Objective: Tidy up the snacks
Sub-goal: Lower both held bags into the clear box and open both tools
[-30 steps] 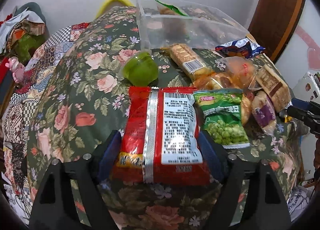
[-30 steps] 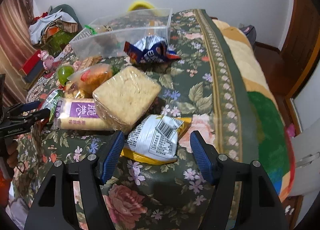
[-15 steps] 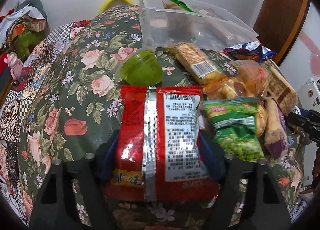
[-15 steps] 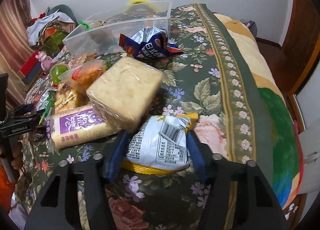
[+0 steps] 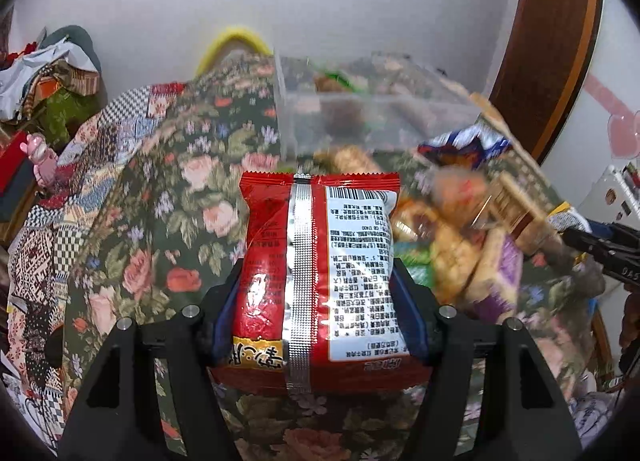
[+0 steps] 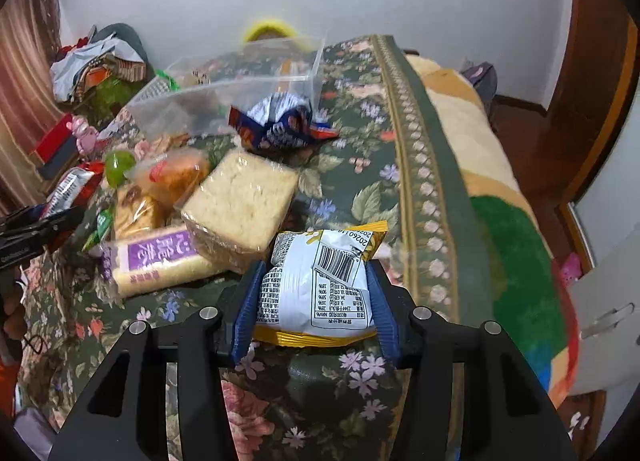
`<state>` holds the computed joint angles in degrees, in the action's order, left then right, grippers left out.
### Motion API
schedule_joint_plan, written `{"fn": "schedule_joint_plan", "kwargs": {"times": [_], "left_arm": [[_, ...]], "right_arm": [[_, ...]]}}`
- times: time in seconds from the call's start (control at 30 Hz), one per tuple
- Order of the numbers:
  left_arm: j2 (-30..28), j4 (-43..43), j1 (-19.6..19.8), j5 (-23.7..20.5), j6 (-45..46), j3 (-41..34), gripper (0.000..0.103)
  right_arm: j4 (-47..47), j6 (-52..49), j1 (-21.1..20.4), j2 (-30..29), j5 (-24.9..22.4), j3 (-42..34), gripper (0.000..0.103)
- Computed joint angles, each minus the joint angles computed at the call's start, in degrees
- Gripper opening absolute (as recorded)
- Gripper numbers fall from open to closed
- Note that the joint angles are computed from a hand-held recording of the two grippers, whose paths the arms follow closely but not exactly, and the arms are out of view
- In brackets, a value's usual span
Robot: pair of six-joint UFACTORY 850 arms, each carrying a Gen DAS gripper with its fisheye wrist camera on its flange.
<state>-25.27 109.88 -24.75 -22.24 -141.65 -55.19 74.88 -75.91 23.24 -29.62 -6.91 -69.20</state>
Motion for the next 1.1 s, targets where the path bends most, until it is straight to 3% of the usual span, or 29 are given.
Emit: {"fn": "schedule_joint_plan", "kwargs": {"times": [0.3, 0.53, 0.73, 0.93, 1.1], "left_arm": [[2.0, 2.4, -0.3, -2.0, -1.2, -2.3, 0.067], [0.4, 1.3, 0.7, -2.1, 0.6, -7.2, 0.067], [-2.7, -1.0, 2.4, -0.1, 3.8, -13.1, 0.067], [-7.6, -7.1, 4.0, 1.5, 12.4, -20.8, 0.067], [-12.5, -15.7, 5.1, 3.0, 22.9, -27.8, 0.067]], "right_arm": [[28.0, -26.5, -0.7, 1.1, -2.7, -2.0, 0.047], [40.5, -39.3, 0.2, -0.5, -5.0, -6.1, 0.047], [38.7, -38.4, 0.9, -4.2, -5.7, -12.4, 0.047], [30.2, -30.1, 1.6, -8.7, -5.7, -19.1, 0.047], [13.2, -13.0, 1.7, -13.3, -6.3, -26.2, 0.047]]}}
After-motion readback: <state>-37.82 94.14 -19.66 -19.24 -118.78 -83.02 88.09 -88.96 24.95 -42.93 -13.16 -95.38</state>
